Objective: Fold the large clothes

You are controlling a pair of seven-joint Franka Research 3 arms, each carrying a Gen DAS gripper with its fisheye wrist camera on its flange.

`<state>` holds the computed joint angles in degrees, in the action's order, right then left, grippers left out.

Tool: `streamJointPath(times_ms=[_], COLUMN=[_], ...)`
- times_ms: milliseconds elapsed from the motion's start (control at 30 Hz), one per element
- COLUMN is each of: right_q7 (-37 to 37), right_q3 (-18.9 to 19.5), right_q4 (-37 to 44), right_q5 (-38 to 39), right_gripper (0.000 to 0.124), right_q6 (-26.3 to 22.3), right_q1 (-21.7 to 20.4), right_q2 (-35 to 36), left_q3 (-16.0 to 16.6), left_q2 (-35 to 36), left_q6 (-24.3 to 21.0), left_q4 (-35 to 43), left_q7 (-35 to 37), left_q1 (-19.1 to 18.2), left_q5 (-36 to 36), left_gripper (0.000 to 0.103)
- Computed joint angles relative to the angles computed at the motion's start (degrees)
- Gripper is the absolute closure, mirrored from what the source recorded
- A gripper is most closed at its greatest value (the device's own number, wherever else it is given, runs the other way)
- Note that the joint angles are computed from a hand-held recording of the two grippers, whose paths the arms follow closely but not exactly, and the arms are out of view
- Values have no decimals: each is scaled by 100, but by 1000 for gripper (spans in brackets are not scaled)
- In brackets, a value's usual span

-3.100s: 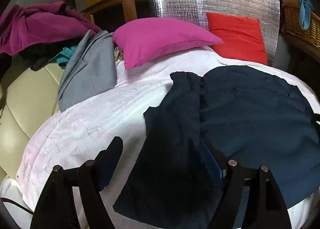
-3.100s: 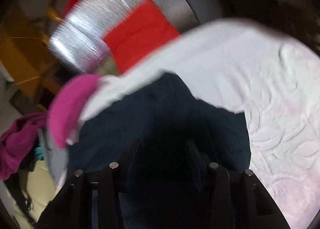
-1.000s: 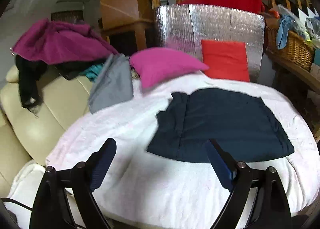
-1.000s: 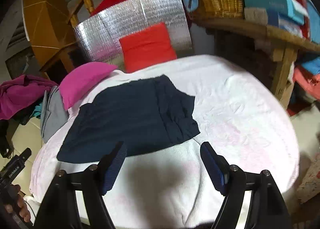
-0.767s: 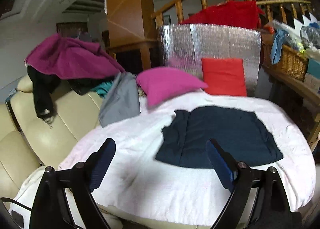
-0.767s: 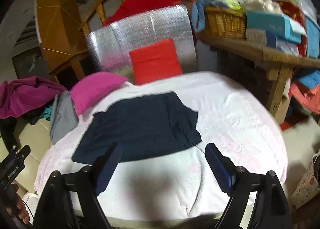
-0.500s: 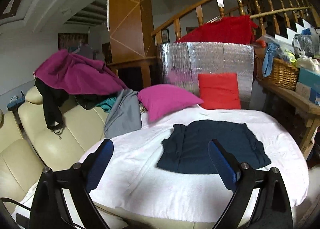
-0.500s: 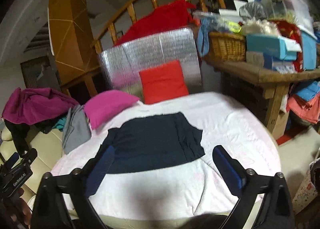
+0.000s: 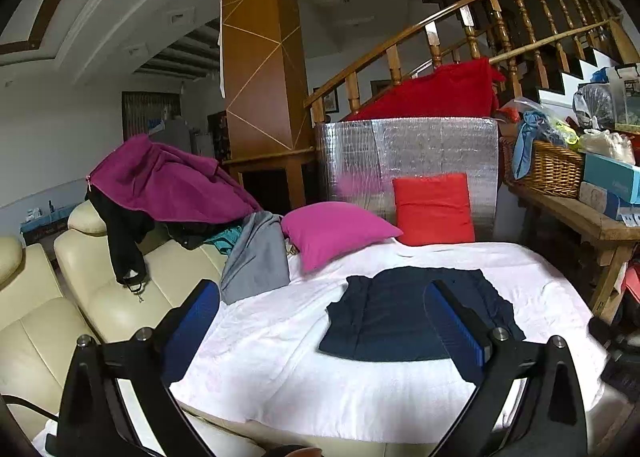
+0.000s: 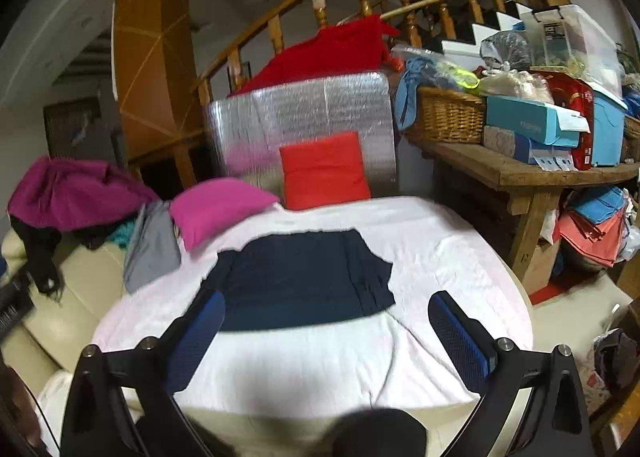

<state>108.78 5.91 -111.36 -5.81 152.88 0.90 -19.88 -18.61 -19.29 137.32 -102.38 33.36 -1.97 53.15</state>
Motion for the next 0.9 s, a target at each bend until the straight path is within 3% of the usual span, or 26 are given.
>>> streamJointPath(times_ms=[200, 900], right_q7=[-309, -314], right_q3=[-38, 33], right_q4=[-61, -126], right_q5=[84, 55], right_gripper=[21, 21], right_q6=[-285, -187], right_q1=[155, 127], right_q2=[-36, -64], left_q3=[2, -28], left_q2=[-50, -136], left_q6=[-54, -144], left_q4=[-6, -67], left_q7=[71, 8], left_q1=[-26, 60], left_q5=[-51, -37], left_gripper=[1, 1])
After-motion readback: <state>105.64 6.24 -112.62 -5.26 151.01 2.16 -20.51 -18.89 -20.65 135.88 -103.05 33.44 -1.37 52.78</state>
